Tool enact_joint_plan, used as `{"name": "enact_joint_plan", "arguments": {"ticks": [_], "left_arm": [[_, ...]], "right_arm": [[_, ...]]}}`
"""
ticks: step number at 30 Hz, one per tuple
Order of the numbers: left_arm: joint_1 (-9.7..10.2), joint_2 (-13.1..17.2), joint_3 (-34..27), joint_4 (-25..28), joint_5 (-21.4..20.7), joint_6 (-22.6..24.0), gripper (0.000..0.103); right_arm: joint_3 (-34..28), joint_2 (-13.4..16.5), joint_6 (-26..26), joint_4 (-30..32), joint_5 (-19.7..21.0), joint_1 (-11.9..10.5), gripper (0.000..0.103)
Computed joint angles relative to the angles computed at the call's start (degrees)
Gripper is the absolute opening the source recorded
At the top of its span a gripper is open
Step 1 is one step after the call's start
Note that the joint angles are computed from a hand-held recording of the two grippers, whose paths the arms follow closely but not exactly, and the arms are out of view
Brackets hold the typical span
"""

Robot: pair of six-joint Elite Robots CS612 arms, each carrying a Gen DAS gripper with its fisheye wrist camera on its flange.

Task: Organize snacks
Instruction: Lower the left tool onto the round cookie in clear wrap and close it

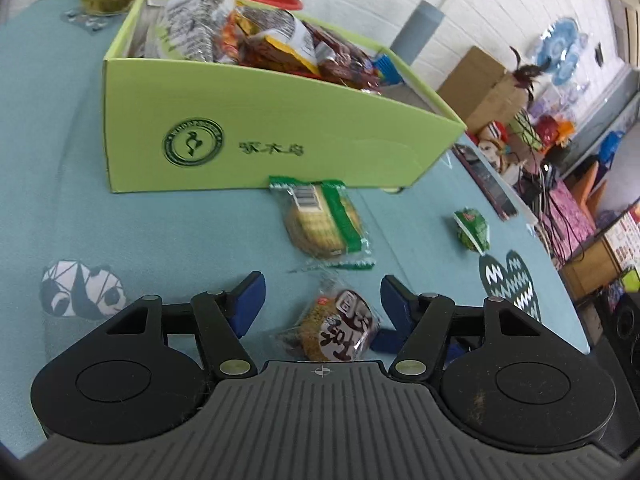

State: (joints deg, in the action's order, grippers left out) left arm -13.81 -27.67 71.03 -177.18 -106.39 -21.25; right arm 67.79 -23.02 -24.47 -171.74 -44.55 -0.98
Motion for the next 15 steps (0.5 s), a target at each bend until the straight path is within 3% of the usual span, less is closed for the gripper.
{"name": "enact_joint_plan", "arguments": {"ticks": [3, 10, 15], "left_arm": [[0.06, -0.4, 0.9, -0.3, -3.6, 0.5, 0.048], [-1.57, -2.2, 5.2, -2.7, -4.5, 1.4, 0.050], [-2.05, -2.5, 6.1, -4.7, -0.1, -3.9, 0.049]], "right_arm": [[-0.4, 0.0, 0.1, 0.0, -1.3, 0.1, 0.091], [3.0, -1.2, 0.5, -3.9, -3.1, -0.3, 0.091], [3.5, -1.4, 1.2, -5.3, -4.4, -0.3, 0.091]]}}
